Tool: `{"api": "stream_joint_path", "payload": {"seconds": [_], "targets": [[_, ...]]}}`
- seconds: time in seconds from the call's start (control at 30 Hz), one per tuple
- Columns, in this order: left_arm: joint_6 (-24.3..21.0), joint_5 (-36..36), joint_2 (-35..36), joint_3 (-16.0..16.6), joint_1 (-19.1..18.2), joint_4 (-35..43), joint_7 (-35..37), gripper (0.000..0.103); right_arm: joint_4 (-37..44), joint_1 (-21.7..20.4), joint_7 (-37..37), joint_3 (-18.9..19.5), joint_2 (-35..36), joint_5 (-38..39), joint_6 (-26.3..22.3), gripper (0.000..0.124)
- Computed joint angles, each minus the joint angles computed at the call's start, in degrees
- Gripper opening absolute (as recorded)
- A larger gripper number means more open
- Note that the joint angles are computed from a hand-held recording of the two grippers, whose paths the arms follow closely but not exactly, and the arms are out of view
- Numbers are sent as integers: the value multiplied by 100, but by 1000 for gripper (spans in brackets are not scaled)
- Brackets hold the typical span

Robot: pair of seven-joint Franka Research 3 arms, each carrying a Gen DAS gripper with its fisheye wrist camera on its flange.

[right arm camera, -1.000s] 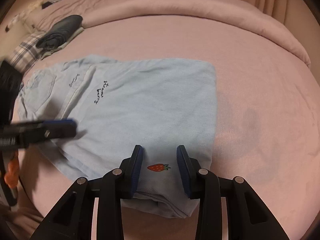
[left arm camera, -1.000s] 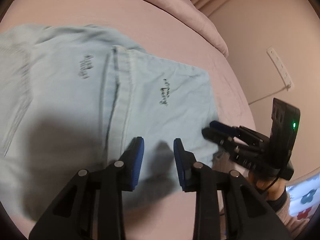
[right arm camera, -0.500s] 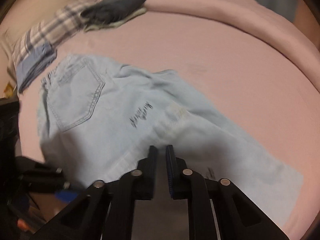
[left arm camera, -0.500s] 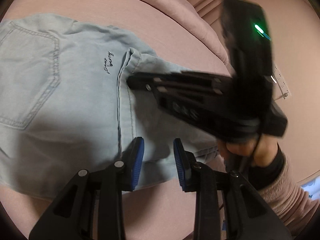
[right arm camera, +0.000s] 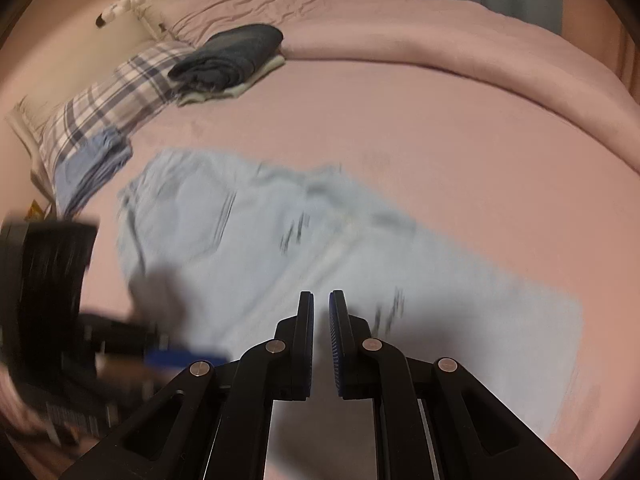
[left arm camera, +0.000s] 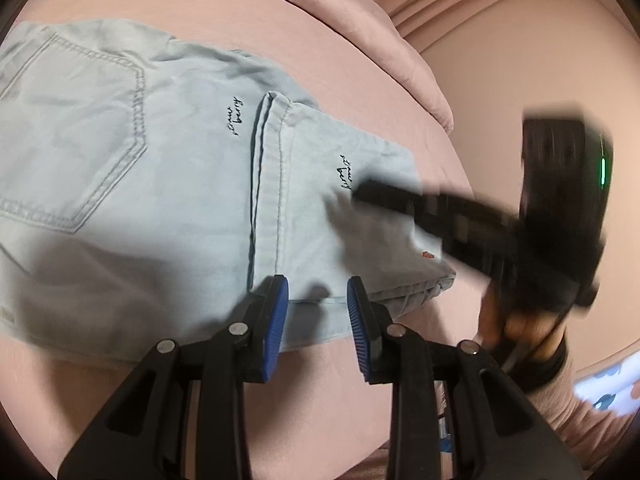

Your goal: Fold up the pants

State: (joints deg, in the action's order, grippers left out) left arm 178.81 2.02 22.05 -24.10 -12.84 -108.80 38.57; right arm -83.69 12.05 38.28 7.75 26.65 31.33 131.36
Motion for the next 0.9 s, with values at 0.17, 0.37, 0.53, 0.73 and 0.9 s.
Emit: {"api": "stream_joint_path", "payload": {"seconds": [0.17,0.37,0.53,0.73,0.9], "targets": [[-364,737,-359,1284,-1032,-70,-945,45,-1090,37,-164,-107,-449,-180,482,12],[-754,2420,-906,2420,-1811,-460,-2688,52,-1265,-82,-407,49,-723,453,452,12],[-1263,3602,-1408,2668,-1901,-881,-4005,54,-1341,157,-318,38,-561,327,636,12],[-2064,5127,-2449,2437,-1705,-1834,-6047,80,-1046,145,-115,69,-586,441,382,13],[-1543,6137,-3038,2109,-1100,-2727,-8227,80,-780,289,360,32,-333,359,579,35]]}}
